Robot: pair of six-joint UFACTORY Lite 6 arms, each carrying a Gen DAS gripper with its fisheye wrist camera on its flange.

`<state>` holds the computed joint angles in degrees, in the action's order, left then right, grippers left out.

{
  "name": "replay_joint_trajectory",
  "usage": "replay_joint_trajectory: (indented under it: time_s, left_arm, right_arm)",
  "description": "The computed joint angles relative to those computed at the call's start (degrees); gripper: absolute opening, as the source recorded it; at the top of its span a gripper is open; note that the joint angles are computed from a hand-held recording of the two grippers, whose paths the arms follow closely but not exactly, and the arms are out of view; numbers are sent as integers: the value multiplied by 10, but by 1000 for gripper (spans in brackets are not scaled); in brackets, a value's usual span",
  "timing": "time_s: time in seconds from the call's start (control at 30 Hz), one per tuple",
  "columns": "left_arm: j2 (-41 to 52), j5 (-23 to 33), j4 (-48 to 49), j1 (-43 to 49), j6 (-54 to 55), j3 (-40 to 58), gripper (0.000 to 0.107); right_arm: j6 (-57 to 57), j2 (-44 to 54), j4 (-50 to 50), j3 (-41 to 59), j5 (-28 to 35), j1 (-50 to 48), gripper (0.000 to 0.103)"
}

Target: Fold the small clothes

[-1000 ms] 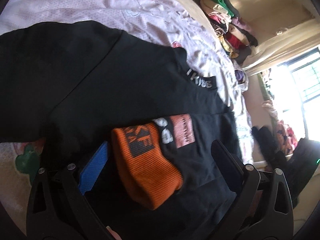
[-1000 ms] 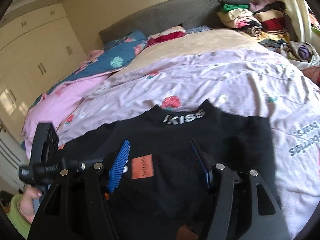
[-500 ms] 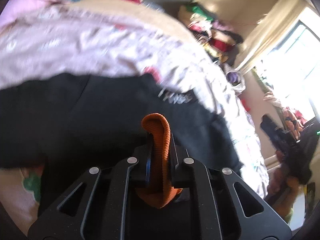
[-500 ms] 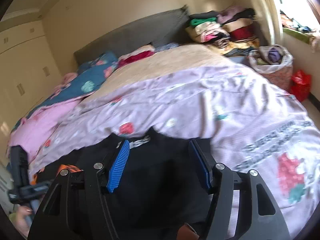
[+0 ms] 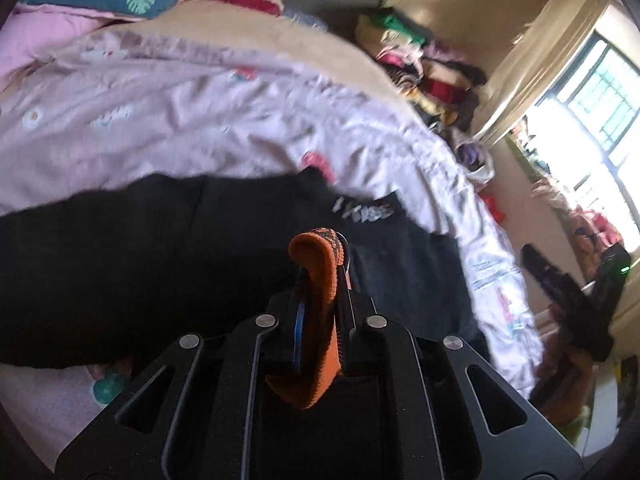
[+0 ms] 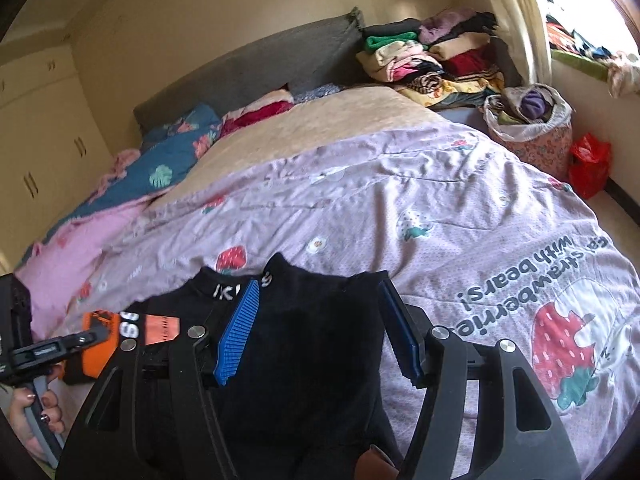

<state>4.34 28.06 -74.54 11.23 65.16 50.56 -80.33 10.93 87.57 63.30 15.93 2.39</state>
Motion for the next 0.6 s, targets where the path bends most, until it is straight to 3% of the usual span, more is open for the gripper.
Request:
replay_joint_trajectory:
  time_s: [0.13, 0.4, 0.6]
  left_arm:
    - [3, -23, -10, 7, 16, -14, 8]
    - [-56, -86, -10, 14, 29, -44, 16]
    - [17, -97, 64, -31, -36, -29, 26]
  right_arm:
    - [45, 18, -58, 9, -12, 35, 60]
    - [244, 66, -288, 33, -50, 123, 60]
    - [368, 86, -417, 12, -60, 131, 60]
